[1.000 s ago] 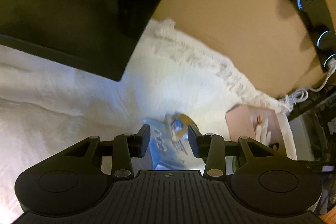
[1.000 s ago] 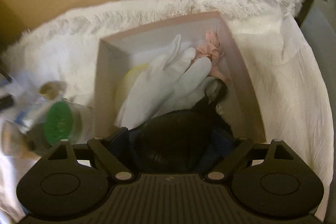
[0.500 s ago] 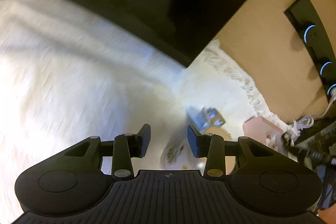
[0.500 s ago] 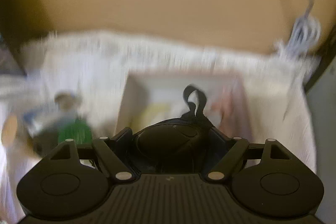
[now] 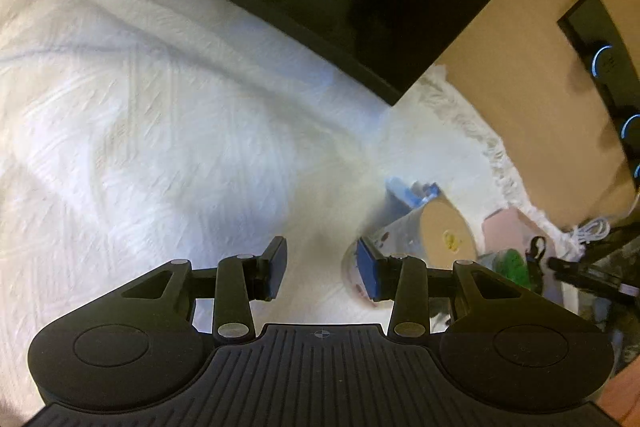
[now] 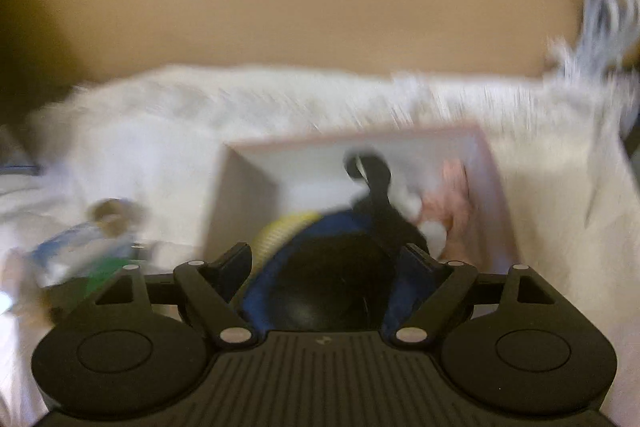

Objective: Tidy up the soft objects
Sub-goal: 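Move the left tool to the white tube and grasp it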

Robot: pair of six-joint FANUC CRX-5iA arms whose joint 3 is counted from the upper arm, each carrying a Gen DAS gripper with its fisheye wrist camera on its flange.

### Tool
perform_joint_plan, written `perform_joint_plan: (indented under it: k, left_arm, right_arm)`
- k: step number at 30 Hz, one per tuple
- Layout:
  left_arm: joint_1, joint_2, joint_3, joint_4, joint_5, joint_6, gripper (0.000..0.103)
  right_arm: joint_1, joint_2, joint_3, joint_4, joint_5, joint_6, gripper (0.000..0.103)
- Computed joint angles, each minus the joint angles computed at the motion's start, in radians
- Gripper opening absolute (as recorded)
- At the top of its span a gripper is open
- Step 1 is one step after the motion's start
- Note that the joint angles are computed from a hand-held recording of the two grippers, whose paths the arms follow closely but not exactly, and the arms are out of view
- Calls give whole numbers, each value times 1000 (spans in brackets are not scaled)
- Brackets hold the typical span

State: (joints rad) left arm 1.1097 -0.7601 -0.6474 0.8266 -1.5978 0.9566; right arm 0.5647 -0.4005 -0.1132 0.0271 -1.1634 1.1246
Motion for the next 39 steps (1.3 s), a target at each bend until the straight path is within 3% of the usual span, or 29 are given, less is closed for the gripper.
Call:
perform_joint_plan:
  k: [3,8,10,14,17,23,31,36,38,39]
  left_arm:
    - [-68,32,-4,39,30,21,42]
    - [-283,211,74,87,111,77,42]
    - [-373,293,132,69,144,93,42]
    - [-520,458,256,-2,198,159,42]
    - [-588,562,323,-44,189,174,42]
    - [-662,696,381,-49,153,169,42]
    - [-714,786,446,-49,107,196,42]
    - [-712,772,456,-20,103,148,29]
    - [-714,764,475,-43,92,132,30]
    - [-718,758,486,-64,90,119,30]
  right_arm:
    - [36,-39,34,36,-22,46,83]
    - [277,-90,6,326,-30,-122,83]
    - [326,-67,32,343,-38,-143,83]
    - [358,22,135,263,-80,-167,83]
    - [296,134,273,81,-129,-141,83]
    - [276,314,400,-21,-174,-202,80]
    - [221,466,455,-121,-184,-280,78]
    - [212,528,491,-151,-209,-288,78]
    - [203,535,499,-185,-215,-283,72]
    - [196,531,495,-205,-208,-275,60]
